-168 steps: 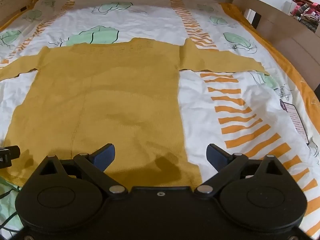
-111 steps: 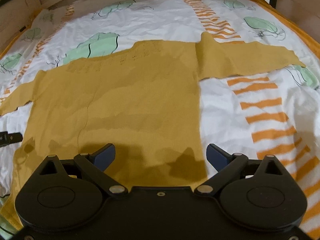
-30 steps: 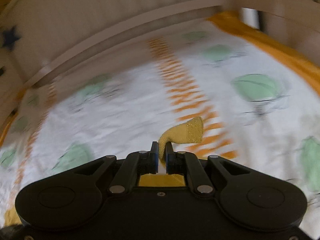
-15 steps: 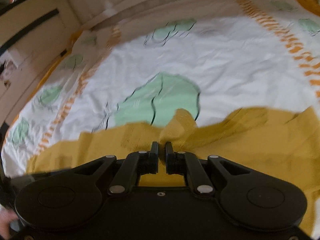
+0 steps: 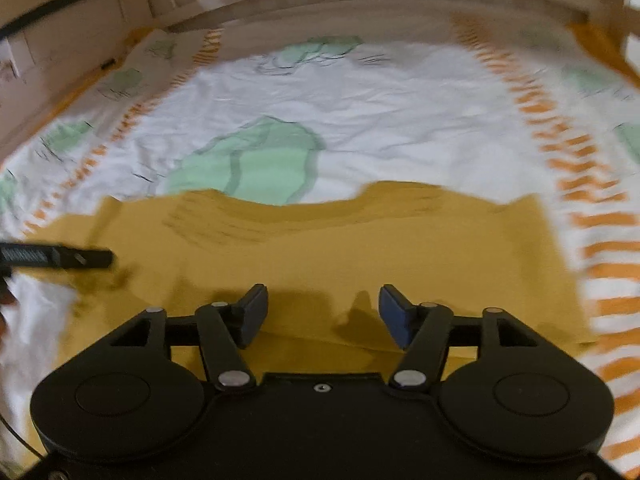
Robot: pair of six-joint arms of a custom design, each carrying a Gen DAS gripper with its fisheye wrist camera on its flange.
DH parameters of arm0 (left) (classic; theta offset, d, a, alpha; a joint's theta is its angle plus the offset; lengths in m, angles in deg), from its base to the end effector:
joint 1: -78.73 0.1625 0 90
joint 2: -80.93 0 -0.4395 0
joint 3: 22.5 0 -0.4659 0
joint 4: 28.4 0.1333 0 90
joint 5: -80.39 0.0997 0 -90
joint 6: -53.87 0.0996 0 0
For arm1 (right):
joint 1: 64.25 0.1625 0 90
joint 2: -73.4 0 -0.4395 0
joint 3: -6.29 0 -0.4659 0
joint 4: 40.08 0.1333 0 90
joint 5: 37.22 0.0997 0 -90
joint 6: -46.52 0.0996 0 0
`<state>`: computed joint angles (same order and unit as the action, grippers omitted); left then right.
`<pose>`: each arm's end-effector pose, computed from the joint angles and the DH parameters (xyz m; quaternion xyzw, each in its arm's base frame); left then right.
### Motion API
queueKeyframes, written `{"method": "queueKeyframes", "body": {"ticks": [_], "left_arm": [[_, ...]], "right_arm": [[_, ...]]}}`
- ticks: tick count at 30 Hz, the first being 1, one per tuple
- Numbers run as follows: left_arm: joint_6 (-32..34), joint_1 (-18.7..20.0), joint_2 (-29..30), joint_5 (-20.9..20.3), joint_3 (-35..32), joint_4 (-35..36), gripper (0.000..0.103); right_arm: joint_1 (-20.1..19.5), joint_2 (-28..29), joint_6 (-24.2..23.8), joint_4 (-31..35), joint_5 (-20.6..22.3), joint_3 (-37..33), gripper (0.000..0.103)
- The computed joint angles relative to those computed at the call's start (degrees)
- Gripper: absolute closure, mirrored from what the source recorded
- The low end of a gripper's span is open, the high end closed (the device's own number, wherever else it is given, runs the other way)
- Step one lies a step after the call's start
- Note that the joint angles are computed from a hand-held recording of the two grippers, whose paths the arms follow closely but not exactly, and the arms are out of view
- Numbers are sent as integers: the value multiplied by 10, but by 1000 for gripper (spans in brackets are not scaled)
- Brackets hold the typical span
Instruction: Fold small clothes
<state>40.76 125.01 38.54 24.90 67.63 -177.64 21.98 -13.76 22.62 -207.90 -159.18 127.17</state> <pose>-0.3826 -0.6746 0.0534 0.2221 0.9243 -0.2246 0.2140 0.0449 -0.5438 0.3515 0.0540 -0.8954 0.2894 0.3341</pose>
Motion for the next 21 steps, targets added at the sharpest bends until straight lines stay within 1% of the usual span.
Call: {"method": "queueKeyframes", "body": {"ticks": [1, 3, 5, 7, 11, 14, 18, 21], "left_arm": [[3, 0, 2, -3, 0, -2, 32], [8, -1, 6, -14, 1, -8, 32], [16, 0, 10, -35, 2, -11, 32], [25, 2, 14, -60, 4, -22, 32], [41, 4, 20, -102, 14, -53, 32], [54, 3, 27, -122, 20, -68, 32], [71, 0, 39, -120, 21, -78, 32], [57, 0, 50, -112, 12, -65, 32]], "right_arm": [[-4, -10, -15, -7, -8, 6, 27], [-14, -30, -45, -20, -12, 21, 24], [-26, -49, -70, -23, -11, 34, 19], [-36, -63, -81, -26, -8, 46, 12], [-58, -84, -99, -55, 27, 67, 10], [-64, -86, -93, -39, 44, 63, 10], [-69, -90, -86, -9, 74, 53, 10], [-67, -94, -93, -6, 90, 51, 9]]}}
